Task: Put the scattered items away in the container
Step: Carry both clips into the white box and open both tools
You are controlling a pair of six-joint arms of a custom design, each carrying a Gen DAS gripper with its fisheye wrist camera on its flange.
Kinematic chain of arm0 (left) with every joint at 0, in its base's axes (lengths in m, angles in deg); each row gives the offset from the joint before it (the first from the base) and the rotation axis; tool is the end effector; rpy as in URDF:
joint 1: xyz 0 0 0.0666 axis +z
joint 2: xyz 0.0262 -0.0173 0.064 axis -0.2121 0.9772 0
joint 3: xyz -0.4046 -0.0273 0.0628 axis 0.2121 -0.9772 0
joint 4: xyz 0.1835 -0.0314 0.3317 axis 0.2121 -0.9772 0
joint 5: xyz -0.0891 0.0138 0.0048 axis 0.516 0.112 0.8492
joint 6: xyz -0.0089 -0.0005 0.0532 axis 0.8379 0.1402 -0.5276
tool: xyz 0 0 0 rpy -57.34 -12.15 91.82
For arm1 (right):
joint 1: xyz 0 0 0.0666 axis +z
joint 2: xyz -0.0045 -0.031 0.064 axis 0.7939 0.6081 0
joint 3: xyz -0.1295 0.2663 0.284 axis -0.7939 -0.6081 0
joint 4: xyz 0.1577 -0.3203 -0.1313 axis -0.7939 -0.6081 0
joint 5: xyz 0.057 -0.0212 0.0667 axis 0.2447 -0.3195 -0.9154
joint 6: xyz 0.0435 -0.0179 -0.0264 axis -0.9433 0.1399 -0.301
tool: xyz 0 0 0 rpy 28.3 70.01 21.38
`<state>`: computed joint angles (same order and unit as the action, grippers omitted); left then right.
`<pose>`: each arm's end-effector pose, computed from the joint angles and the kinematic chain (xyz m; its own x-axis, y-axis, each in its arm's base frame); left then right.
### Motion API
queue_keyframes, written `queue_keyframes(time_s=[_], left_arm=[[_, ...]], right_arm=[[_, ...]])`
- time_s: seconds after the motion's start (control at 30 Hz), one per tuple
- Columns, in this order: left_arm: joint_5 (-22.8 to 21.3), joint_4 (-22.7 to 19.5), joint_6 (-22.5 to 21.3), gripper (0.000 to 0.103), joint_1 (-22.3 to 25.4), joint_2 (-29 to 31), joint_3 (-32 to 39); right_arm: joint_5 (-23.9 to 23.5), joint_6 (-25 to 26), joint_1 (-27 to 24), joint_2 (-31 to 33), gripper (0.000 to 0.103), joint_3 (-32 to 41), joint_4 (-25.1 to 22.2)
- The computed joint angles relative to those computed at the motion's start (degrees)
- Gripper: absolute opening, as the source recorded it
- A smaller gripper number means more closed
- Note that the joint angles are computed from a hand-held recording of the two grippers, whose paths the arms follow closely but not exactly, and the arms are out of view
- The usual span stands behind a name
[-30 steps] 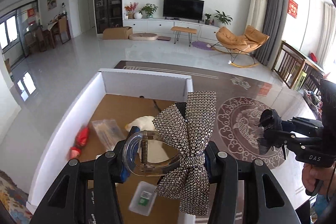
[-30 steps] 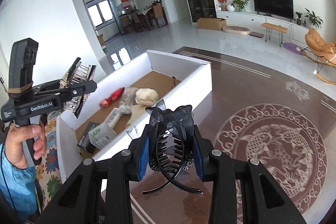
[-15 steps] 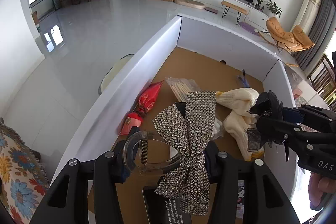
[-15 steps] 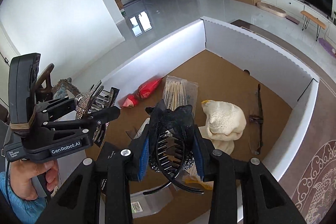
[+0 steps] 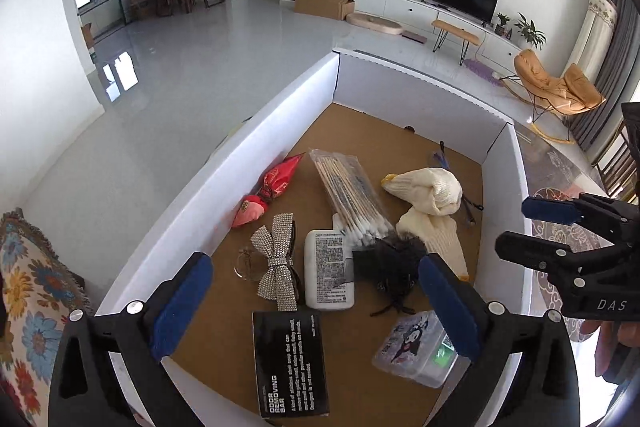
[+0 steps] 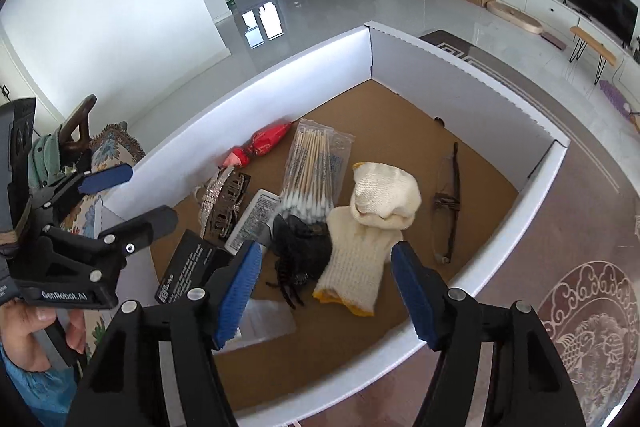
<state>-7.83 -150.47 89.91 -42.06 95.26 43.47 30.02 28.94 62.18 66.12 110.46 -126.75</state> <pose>0.4821 -0.2697 0.5054 -0.7850 0.1428 -0.6028 0.1945 0.9807 -0.0209 0.5537 0.1007 0.5686 -0.8277 -0.1905 -0.5278 -0.3088 0.9400 0.1450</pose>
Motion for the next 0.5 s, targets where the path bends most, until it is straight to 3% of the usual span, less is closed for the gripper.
queue_keyframes(time_s=[0.1,0.23,0.3,0.43,0.5], left_arm=[[-6.9,2.1,2.7,0.103,-3.6,-3.2,-2.6],[-12.7,5.8,6.5,0.103,-7.4,-6.4,-5.2],[-14.2,5.0,8.4,0.103,-8.6,-6.6,-4.6],[-12.0,3.0,12.0,0.103,-9.0,-6.7,-4.0],[-15.5,4.0,13.7,0.103,-9.7,-7.6,-5.4]], right_arm=[[1.9,2.2,-1.5,-7.7,0.069,-9.8,4.0],[1.3,1.7,-3.7,-11.9,0.069,-16.3,4.9],[1.4,1.6,-3.9,-12.5,0.069,-17.7,5.0],[1.8,1.1,-3.2,-12.4,0.069,-17.7,6.0],[2.1,0.6,-2.2,-11.7,0.069,-16.9,6.9]])
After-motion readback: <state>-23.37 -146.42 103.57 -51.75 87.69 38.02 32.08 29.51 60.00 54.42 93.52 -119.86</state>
